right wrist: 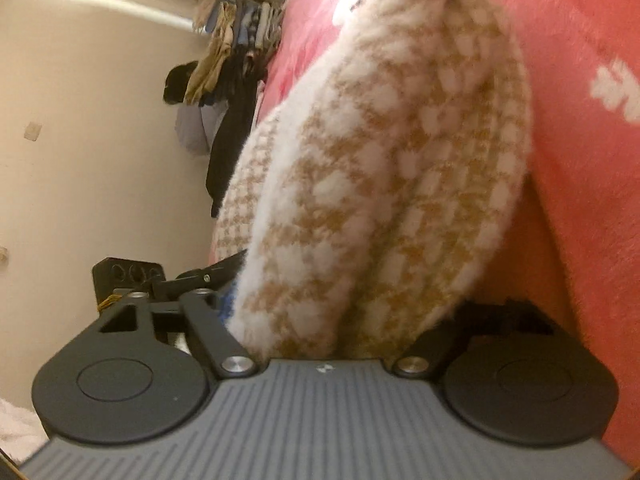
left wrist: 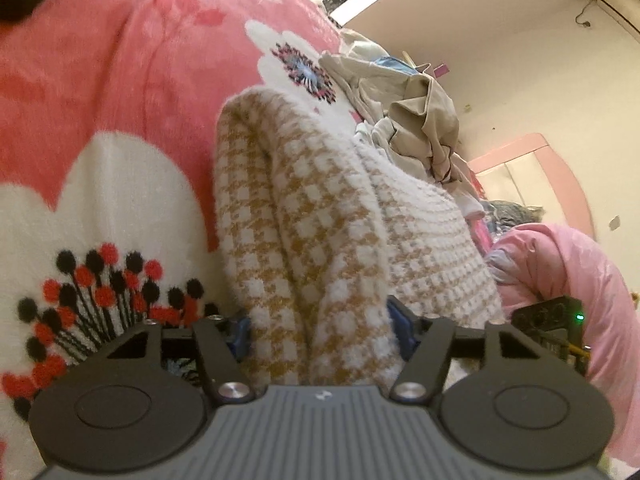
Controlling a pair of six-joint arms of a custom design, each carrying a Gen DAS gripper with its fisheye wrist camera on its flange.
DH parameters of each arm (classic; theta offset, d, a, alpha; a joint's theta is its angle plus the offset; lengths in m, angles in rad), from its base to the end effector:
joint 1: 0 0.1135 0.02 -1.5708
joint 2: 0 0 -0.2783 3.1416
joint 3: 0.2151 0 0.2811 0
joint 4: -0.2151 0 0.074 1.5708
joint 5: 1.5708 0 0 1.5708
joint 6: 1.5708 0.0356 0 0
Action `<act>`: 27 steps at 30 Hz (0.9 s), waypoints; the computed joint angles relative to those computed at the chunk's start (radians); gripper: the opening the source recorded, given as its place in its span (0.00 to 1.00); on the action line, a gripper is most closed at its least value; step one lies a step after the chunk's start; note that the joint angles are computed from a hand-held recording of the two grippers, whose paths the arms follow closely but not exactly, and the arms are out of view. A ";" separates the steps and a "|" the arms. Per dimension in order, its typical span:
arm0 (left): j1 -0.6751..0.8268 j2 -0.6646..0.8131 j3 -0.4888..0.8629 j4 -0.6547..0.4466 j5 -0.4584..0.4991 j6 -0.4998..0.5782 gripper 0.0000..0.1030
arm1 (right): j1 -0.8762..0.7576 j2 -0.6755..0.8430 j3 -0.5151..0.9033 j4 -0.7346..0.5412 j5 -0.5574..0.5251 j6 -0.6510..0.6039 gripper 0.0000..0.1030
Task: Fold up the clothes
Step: 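Hold the folded houndstooth cardigan closed in both grippers and lift it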
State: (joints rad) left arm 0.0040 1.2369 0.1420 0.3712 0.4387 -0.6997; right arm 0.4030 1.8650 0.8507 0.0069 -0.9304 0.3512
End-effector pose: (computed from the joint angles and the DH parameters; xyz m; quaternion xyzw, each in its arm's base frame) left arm 0.1876 -0.0144 0.0895 -0.2227 0.8661 -0.3232 0.3095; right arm 0.3085 0.1626 0.0978 -0.1469 0.8550 0.4921 0.0723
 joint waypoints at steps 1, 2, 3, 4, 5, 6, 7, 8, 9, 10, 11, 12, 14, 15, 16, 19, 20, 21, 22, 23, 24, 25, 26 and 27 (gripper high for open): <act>-0.021 -0.038 0.001 -0.036 -0.030 -0.002 0.61 | 0.005 -0.017 -0.013 0.017 0.016 0.004 0.67; -0.042 -0.075 0.003 -0.072 -0.060 -0.004 0.60 | 0.010 -0.035 -0.025 0.028 0.030 0.004 0.66; -0.056 -0.099 0.007 -0.100 -0.080 -0.005 0.60 | 0.013 -0.050 -0.033 0.033 0.041 -0.002 0.65; -0.061 -0.100 0.012 -0.112 -0.088 -0.005 0.60 | 0.014 -0.056 -0.036 0.031 0.045 -0.010 0.65; -0.066 -0.099 0.017 -0.122 -0.095 -0.006 0.60 | 0.012 -0.058 -0.035 0.023 0.045 -0.021 0.64; -0.070 -0.098 0.022 -0.132 -0.102 -0.006 0.60 | 0.017 -0.050 -0.036 0.039 0.046 -0.010 0.64; -0.081 -0.077 0.030 -0.126 -0.117 -0.009 0.61 | 0.030 -0.031 -0.040 0.079 0.049 0.024 0.64; -0.094 -0.063 0.033 -0.120 -0.133 -0.011 0.61 | 0.042 -0.012 -0.043 0.119 0.052 0.058 0.65; -0.104 -0.059 0.037 -0.121 -0.148 -0.012 0.61 | 0.054 0.007 -0.046 0.157 0.055 0.092 0.65; -0.117 -0.068 0.039 -0.135 -0.165 -0.011 0.62 | 0.067 0.027 -0.047 0.196 0.058 0.126 0.66; -0.126 -0.081 0.043 -0.156 -0.177 -0.009 0.62 | 0.072 0.048 -0.050 0.238 0.056 0.162 0.66; -0.132 -0.091 0.050 -0.178 -0.186 -0.010 0.63 | 0.072 0.064 -0.053 0.272 0.049 0.190 0.66; -0.134 -0.093 0.064 -0.209 -0.189 -0.004 0.63 | 0.064 0.072 -0.062 0.296 0.038 0.202 0.67; -0.134 -0.093 0.069 -0.219 -0.189 -0.004 0.64 | 0.059 0.073 -0.064 0.298 0.034 0.199 0.67; -0.136 -0.093 0.069 -0.220 -0.191 -0.006 0.65 | 0.056 0.076 -0.064 0.298 0.030 0.197 0.67; -0.144 -0.096 0.066 -0.220 -0.202 -0.014 0.66 | 0.053 0.087 -0.053 0.295 0.023 0.196 0.67; -0.150 -0.098 0.064 -0.218 -0.210 -0.021 0.66 | 0.047 0.087 -0.054 0.287 0.017 0.188 0.68; -0.157 -0.095 0.064 -0.213 -0.219 -0.029 0.66 | 0.036 0.084 -0.058 0.274 0.006 0.174 0.68; -0.162 -0.096 0.063 -0.211 -0.225 -0.034 0.66 | 0.024 0.081 -0.063 0.259 -0.004 0.159 0.68; -0.162 -0.095 0.062 -0.209 -0.226 -0.035 0.66 | 0.018 0.082 -0.061 0.246 -0.012 0.149 0.68; -0.161 -0.094 0.061 -0.206 -0.225 -0.037 0.67 | 0.015 0.086 -0.052 0.233 -0.016 0.143 0.69; -0.158 -0.091 0.061 -0.204 -0.221 -0.036 0.67 | 0.014 0.091 -0.044 0.220 -0.020 0.137 0.69; -0.154 -0.088 0.061 -0.203 -0.215 -0.035 0.67 | 0.012 0.095 -0.035 0.207 -0.023 0.131 0.69; -0.150 -0.085 0.062 -0.202 -0.210 -0.035 0.67 | 0.014 0.101 -0.025 0.197 -0.025 0.131 0.70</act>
